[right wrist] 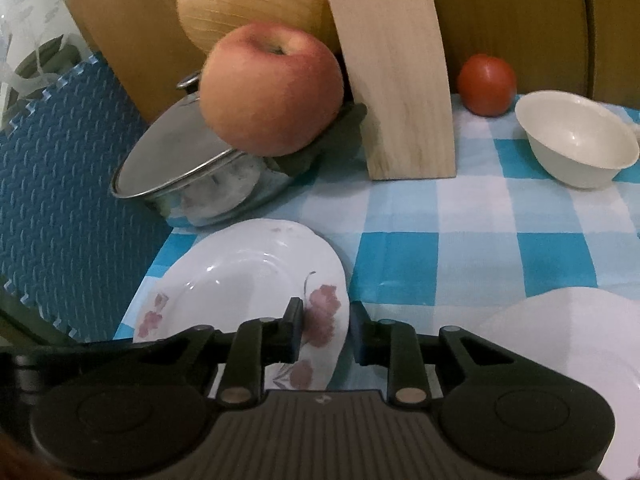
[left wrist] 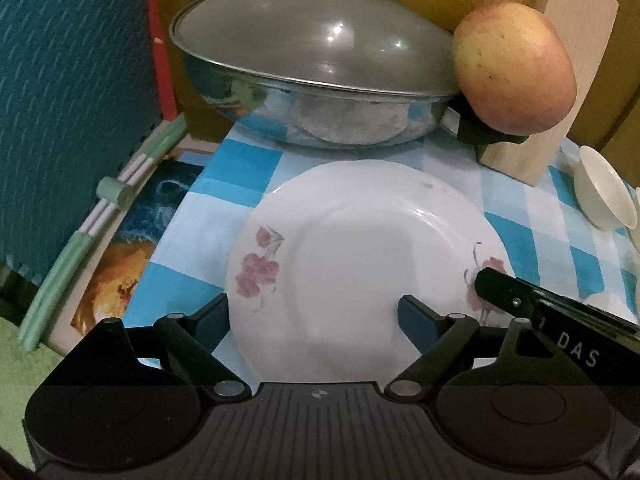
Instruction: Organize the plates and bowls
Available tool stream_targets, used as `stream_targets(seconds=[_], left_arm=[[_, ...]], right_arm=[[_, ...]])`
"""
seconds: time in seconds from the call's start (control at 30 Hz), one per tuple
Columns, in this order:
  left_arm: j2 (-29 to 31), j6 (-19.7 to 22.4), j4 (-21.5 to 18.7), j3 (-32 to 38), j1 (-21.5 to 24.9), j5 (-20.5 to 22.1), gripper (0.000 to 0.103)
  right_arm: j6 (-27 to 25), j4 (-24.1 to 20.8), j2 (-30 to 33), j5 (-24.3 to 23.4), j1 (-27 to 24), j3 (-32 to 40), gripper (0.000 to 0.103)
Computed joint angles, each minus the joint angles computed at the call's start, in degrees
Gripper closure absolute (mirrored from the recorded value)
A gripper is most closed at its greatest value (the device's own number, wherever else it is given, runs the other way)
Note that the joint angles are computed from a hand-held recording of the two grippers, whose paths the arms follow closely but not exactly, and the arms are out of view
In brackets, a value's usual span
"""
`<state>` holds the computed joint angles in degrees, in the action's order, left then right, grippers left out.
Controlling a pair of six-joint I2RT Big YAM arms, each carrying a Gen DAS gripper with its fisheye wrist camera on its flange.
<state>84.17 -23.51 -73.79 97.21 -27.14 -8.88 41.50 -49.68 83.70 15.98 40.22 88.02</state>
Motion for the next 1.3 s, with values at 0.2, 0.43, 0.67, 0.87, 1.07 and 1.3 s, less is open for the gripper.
stream_targets(seconds=[0.2, 0.43, 0.67, 0.87, 1.07, 1.3], left_arm=[[-1.2, -0.5, -0.2, -0.3, -0.3, -0.2, 0.011], [-1.9, -1.2, 0.0, 0.0, -1.5, 0.7, 0.011], [-2.6, -0.6, 0.2, -0.7, -3.2, -0.2, 0.012], [-2.5, -1.0, 0.1, -0.6, -4.4, -1.3, 0.012], [-2.1, -1.1, 0.6, -0.4, -5.3, -2.0, 0.011], [-2.3, -0.9, 1.2, -0.7, -6.0, -2.0, 0.011]], right_arm=[[1.1, -0.6, -1.4, 0.6, 0.6, -0.8, 0.079], [3.8, -1.2, -4.1, 3.9, 1.7, -2.7, 0.079], [5.3, -0.7, -6.7, 4.6, 2.1, -5.4, 0.079], [5.1, 0.4, -8.1, 4.5, 1.9, -7.2, 0.079], [5.3, 0.5, -9.1, 5.0, 1.4, -8.1, 0.079], [5.5, 0.3, -10.1, 5.6, 1.5, -8.9, 0.079]])
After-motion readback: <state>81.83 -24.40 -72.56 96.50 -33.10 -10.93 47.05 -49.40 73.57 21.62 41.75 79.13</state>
